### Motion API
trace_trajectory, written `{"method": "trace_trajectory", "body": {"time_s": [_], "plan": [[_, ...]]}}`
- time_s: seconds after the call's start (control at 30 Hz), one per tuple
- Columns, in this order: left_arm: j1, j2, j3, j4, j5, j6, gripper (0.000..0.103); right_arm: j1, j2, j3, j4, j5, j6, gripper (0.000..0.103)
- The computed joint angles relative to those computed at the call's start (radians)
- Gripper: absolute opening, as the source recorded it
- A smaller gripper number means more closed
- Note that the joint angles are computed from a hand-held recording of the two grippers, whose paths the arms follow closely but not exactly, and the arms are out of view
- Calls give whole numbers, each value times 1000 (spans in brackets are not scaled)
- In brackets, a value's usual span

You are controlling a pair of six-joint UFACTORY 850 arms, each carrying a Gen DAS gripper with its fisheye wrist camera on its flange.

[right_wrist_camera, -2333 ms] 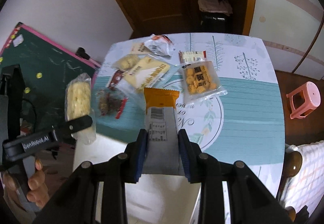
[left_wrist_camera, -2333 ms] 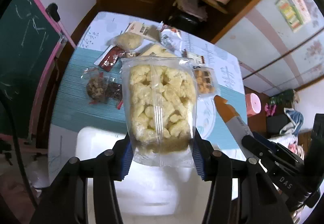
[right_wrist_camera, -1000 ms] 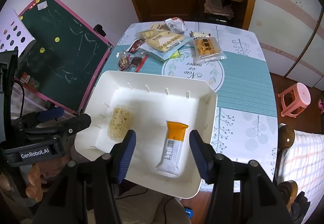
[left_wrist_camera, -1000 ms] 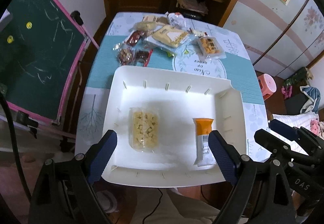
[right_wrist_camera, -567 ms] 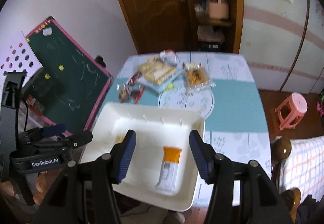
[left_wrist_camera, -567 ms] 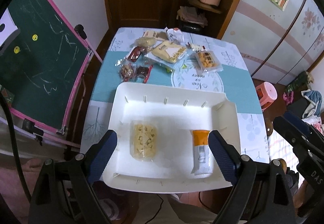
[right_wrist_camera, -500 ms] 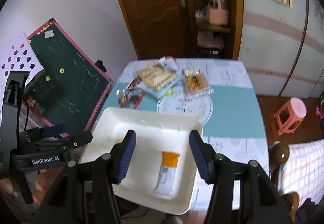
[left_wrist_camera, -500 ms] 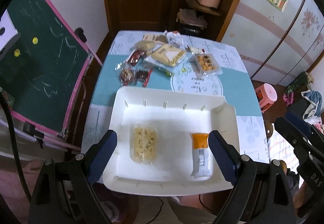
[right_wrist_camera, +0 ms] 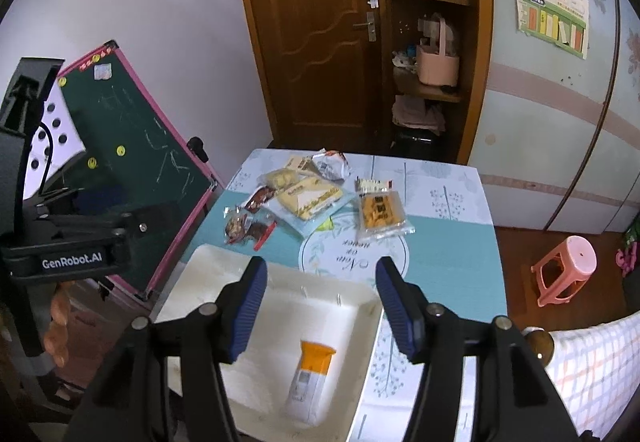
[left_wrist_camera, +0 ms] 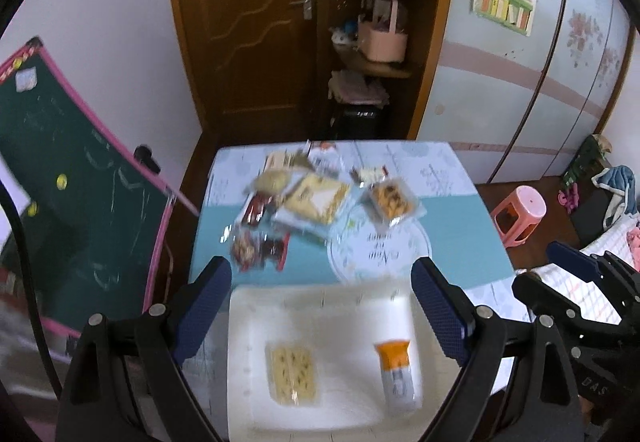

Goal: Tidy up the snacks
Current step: 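Move both grippers back toward the snack pile, then grasp the large cake pack with left gripper while right grasps the yellow-cookie pack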

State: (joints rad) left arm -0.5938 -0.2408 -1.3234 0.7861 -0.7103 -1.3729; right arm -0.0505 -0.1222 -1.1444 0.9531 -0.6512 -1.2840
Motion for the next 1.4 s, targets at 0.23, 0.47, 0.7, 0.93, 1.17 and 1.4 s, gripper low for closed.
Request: {"method": "trace_trajectory", "body": {"time_s": [0.23, 0.47, 0.7, 0.93, 1.17, 1.4], "plan": [[97, -100, -160, -129, 24, 248, 91, 23, -149, -198, -91, 11, 168, 67], [228, -267, -371, -390, 54, 564, 91, 42, -348, -448, -201, -17, 371, 67], [321, -504, -593, -622, 6, 853, 91, 71, -628, -777, -349, -147, 595, 67], [357, -757, -829, -782, -127, 1063, 91, 118, -847, -1012, -523, -212, 705, 67], [364, -968, -1073, -778, -251, 1118, 91, 145, -1076, -1276, -661, -323, 826, 67], [379, -1201, -1437, -844, -426, 1166, 91, 155, -1190, -1412, -696, -380, 858, 67]]}}
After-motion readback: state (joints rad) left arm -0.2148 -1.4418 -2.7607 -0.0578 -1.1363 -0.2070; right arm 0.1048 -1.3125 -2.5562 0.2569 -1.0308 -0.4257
